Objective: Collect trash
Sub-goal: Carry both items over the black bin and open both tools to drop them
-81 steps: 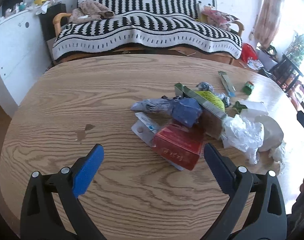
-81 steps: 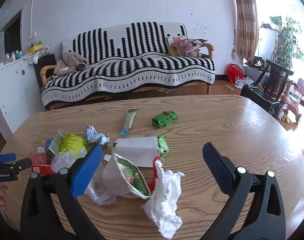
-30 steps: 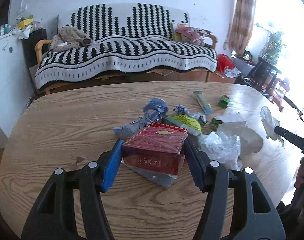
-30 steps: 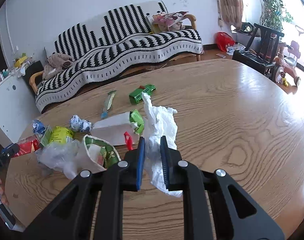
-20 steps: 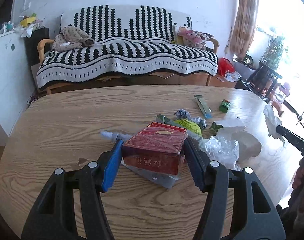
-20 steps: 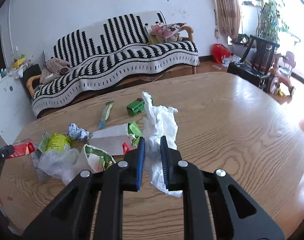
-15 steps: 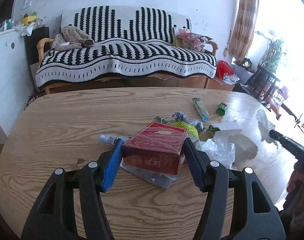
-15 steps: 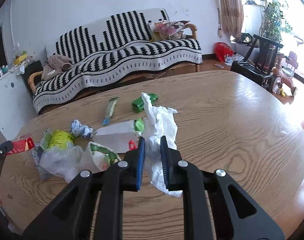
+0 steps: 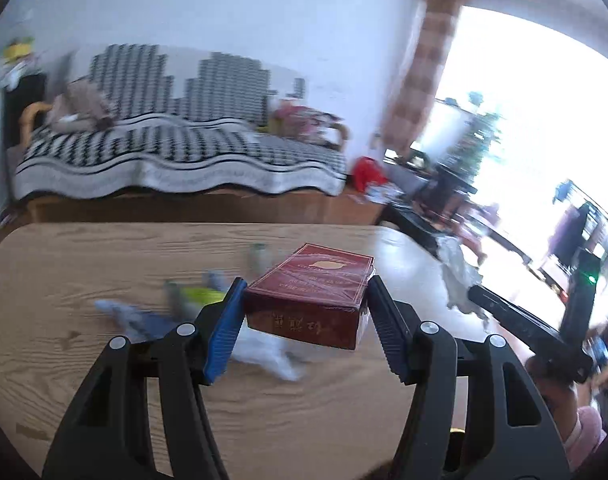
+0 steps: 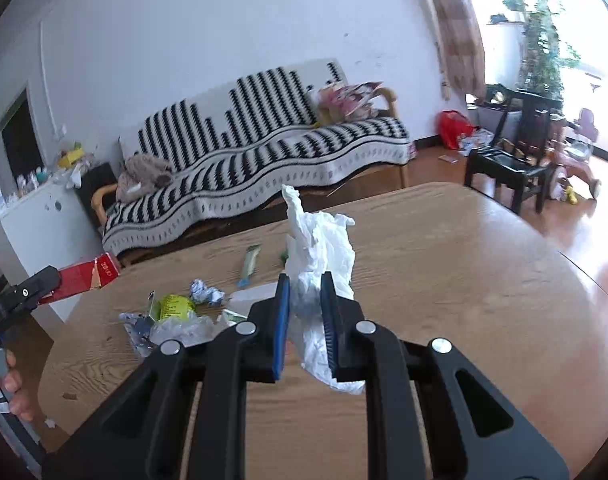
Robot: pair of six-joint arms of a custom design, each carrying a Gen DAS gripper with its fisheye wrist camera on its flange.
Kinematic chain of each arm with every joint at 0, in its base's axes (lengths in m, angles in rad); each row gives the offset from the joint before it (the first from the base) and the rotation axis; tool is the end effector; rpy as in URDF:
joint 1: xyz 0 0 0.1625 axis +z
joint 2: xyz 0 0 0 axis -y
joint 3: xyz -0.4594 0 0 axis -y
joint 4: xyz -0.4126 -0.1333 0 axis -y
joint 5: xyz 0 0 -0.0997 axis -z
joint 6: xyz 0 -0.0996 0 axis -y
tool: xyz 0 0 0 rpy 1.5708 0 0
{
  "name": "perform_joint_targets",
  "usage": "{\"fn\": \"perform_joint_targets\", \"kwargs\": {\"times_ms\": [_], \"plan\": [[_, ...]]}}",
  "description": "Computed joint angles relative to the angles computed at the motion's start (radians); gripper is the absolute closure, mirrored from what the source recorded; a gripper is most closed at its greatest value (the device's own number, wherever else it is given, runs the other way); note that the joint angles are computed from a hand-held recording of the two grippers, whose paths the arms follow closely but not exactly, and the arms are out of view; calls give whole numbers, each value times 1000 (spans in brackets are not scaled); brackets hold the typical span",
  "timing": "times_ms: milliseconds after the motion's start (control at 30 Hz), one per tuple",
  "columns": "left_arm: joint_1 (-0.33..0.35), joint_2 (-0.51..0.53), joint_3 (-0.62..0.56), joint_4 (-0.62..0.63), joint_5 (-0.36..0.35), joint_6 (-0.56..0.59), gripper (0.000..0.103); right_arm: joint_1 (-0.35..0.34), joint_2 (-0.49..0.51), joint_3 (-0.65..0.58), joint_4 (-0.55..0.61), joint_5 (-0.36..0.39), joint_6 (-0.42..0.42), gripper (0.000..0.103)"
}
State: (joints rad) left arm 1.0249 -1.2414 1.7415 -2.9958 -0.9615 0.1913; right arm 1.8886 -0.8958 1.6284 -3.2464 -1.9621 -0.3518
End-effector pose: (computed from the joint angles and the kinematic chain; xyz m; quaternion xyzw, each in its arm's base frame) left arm -0.1675 -0.6423 0.4298 0.1828 0.8446 -0.4663 0.1892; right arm 0.3177 -0.6607 0.2718 0.2037 -0.8544 0.4426 0.1807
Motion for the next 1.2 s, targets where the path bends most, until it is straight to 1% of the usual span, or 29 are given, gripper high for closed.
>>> {"fn": "perform_joint_targets", "kwargs": {"times_ms": [67, 100, 167, 233, 267, 300, 367, 433, 500, 567, 633, 667, 700, 733, 800, 900, 967, 1100, 1167, 1200], "plan": [[-35, 10, 26, 22, -23, -2, 43, -8, -55, 62, -23, -8, 0, 87], [-56, 19, 42, 38, -38, -10, 43, -12, -89, 105, -45, -23, -3, 87], [-77, 34, 66, 73, -79, -43, 43, -22, -152, 186, -77, -50, 10, 87], [-96, 68, 91, 127, -143, -90, 43, -50, -235, 289, -102, -68, 57, 87], [-100, 79, 98, 138, -156, -100, 43, -58, -262, 325, -107, -78, 77, 87], [-107, 102, 109, 158, -184, -122, 43, -79, -305, 379, -100, -91, 109, 87], [-111, 158, 119, 204, -249, -178, 43, -110, -365, 460, -88, -109, 153, 87], [-105, 207, 115, 248, -296, -226, 43, -139, -405, 528, -86, -119, 182, 87], [-98, 268, 113, 295, -320, -266, 43, -167, -431, 593, -97, -134, 199, 87], [-90, 332, 102, 350, -329, -301, 43, -207, -433, 651, -94, -151, 234, 87], [-85, 378, 91, 396, -330, -325, 43, -283, -446, 682, -48, -115, 267, 87], [-81, 397, 86, 418, -330, -329, 43, -320, -453, 701, -26, -89, 298, 87], [-77, 415, 79, 444, -326, -337, 43, -368, -459, 722, 0, -47, 347, 87], [-72, 426, 70, 461, -329, -343, 43, -393, -457, 732, 8, -21, 370, 87], [-72, 427, 71, 448, -330, -340, 43, -418, -443, 742, 14, 1, 389, 87], [-68, 432, 74, 458, -325, -335, 43, -417, -418, 741, 10, -13, 392, 87], [-67, 436, 70, 461, -327, -345, 43, -402, -417, 729, 29, -21, 411, 87], [-66, 433, 76, 457, -337, -342, 43, -367, -402, 717, 30, -50, 440, 87], [-69, 429, 84, 453, -337, -341, 43, -367, -413, 713, 44, -53, 440, 87], [-69, 429, 84, 449, -336, -338, 43, -382, -433, 706, 65, -45, 427, 87]]}}
